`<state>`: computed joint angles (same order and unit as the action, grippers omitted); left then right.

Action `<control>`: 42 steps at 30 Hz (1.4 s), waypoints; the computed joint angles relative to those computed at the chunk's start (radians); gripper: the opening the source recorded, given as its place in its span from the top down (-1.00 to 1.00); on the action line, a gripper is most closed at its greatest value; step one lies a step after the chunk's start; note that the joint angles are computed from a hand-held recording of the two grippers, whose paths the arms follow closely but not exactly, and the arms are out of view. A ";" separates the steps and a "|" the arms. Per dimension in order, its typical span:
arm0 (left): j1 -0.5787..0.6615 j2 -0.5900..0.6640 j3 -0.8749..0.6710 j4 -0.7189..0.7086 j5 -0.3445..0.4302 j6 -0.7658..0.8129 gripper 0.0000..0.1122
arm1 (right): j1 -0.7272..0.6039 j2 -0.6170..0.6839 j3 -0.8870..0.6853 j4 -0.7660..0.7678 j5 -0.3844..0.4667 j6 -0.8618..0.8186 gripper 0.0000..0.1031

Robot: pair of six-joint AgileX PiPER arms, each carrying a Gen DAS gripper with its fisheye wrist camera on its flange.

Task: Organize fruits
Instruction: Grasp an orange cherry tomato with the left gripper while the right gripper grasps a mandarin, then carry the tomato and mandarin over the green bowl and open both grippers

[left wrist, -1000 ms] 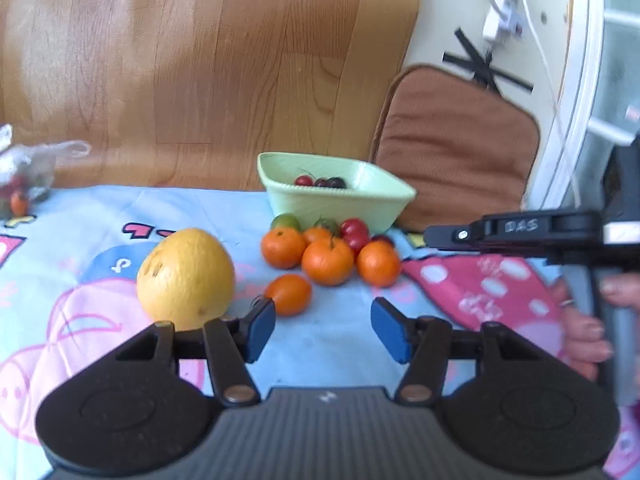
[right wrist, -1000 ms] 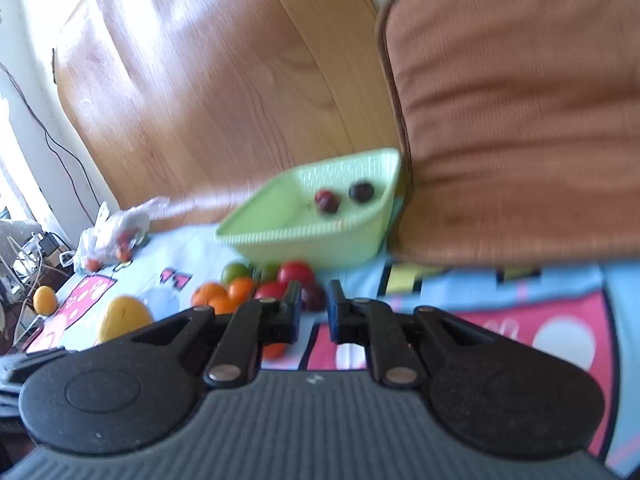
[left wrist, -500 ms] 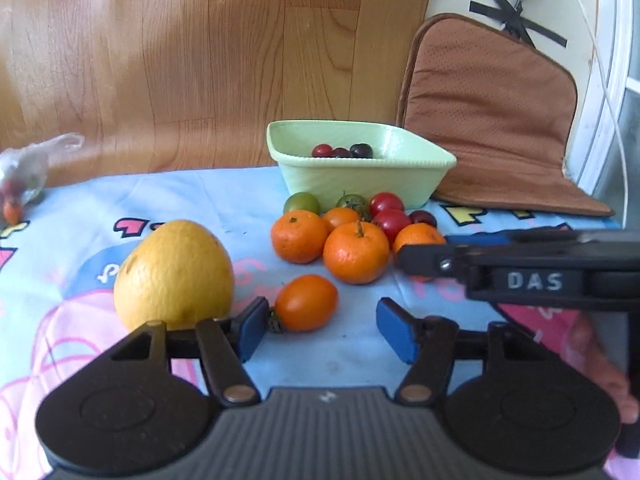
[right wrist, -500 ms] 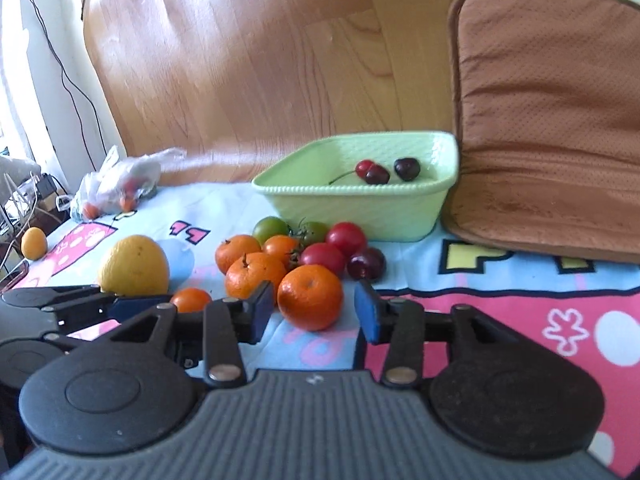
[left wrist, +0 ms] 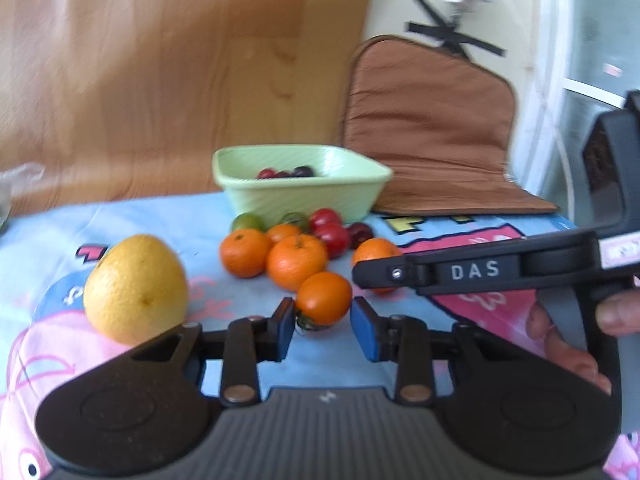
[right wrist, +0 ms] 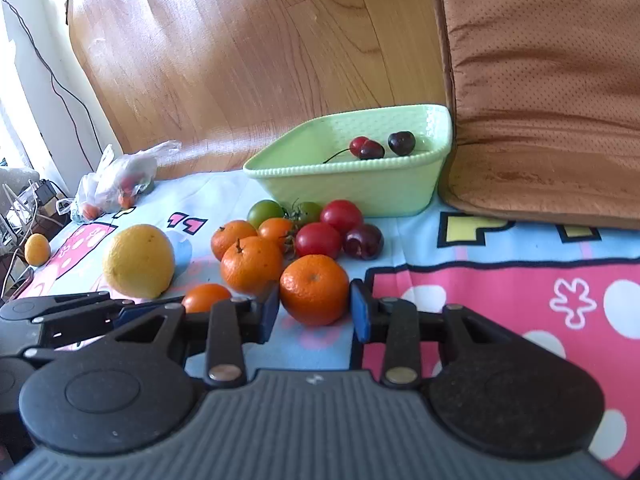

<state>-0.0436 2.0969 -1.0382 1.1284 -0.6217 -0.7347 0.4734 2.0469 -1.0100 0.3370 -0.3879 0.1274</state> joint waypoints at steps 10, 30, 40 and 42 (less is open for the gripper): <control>0.046 -0.090 0.175 0.178 -0.130 0.006 0.43 | 0.154 -0.155 0.336 0.188 -0.243 -0.035 0.22; 0.012 -0.124 0.256 0.027 -0.076 0.203 0.45 | 0.209 -0.139 0.368 0.252 -0.308 -0.088 0.08; 0.030 -0.112 0.231 0.021 -0.075 0.134 0.46 | 0.214 -0.138 0.372 0.245 -0.313 -0.097 0.19; 0.033 -0.108 0.218 0.028 -0.066 0.103 0.45 | 0.213 -0.137 0.373 0.244 -0.315 -0.099 0.19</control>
